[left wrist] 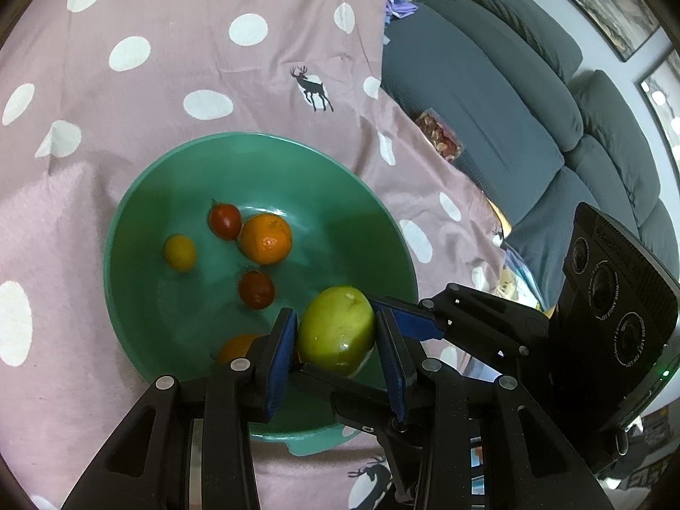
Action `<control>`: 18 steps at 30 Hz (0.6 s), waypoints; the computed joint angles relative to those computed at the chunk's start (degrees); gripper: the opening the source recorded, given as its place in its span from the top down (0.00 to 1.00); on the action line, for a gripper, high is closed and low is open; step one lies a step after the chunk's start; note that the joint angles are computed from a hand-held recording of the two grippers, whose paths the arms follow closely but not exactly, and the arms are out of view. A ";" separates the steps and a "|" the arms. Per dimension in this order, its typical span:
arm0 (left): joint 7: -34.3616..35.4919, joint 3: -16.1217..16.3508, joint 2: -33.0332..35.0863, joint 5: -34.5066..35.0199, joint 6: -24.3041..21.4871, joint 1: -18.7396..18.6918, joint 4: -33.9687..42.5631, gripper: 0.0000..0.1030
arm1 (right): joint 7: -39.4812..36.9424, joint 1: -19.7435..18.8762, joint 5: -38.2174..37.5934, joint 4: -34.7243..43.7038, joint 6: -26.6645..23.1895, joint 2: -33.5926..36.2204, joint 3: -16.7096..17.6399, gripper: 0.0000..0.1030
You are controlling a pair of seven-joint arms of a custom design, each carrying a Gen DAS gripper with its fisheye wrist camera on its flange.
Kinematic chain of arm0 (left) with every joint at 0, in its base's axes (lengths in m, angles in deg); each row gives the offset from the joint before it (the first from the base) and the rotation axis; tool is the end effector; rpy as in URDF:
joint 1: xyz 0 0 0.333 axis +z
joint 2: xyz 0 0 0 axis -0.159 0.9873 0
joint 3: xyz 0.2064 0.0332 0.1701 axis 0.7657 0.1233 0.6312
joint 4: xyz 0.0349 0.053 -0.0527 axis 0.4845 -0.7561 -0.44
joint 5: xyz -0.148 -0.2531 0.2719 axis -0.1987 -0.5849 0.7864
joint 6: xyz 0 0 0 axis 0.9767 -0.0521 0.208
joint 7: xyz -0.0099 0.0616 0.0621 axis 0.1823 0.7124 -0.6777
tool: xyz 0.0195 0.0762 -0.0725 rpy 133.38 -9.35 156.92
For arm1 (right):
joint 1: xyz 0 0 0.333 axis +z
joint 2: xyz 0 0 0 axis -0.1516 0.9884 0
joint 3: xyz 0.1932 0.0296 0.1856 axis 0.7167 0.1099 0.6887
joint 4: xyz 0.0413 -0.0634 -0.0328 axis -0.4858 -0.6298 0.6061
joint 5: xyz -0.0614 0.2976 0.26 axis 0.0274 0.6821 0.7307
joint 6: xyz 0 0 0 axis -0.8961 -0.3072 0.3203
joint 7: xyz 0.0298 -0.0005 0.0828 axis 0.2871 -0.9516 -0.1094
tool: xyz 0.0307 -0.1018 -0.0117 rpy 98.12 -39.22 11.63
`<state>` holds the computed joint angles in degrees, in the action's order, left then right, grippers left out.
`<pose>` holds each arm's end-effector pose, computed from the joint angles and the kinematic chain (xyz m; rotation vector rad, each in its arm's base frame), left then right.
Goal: Organize fruits
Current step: 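Carry the green fruit with the left tool over the green bowl, then open the left tool to drop the green fruit into the bowl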
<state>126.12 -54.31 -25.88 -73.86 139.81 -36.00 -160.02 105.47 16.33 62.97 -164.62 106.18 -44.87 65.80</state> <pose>0.5234 -0.4895 0.4665 1.7879 -2.1780 1.0674 0.5164 0.3362 0.4891 -2.0875 1.1990 -0.0807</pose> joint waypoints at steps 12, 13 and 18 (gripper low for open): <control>0.04 0.02 0.36 -0.16 -0.14 -0.05 0.24 0.63 | 0.44 -0.10 -0.65 -0.02 -0.51 0.06 -0.02 0.54; 0.11 -0.01 0.38 -0.20 -0.15 -0.01 0.26 0.63 | 0.52 -0.10 -0.76 -0.06 -0.51 0.04 -0.03 0.54; -1.42 0.47 -0.14 0.65 0.66 -0.41 -0.71 0.63 | 0.68 0.02 -1.37 -0.71 0.15 -0.55 0.01 0.53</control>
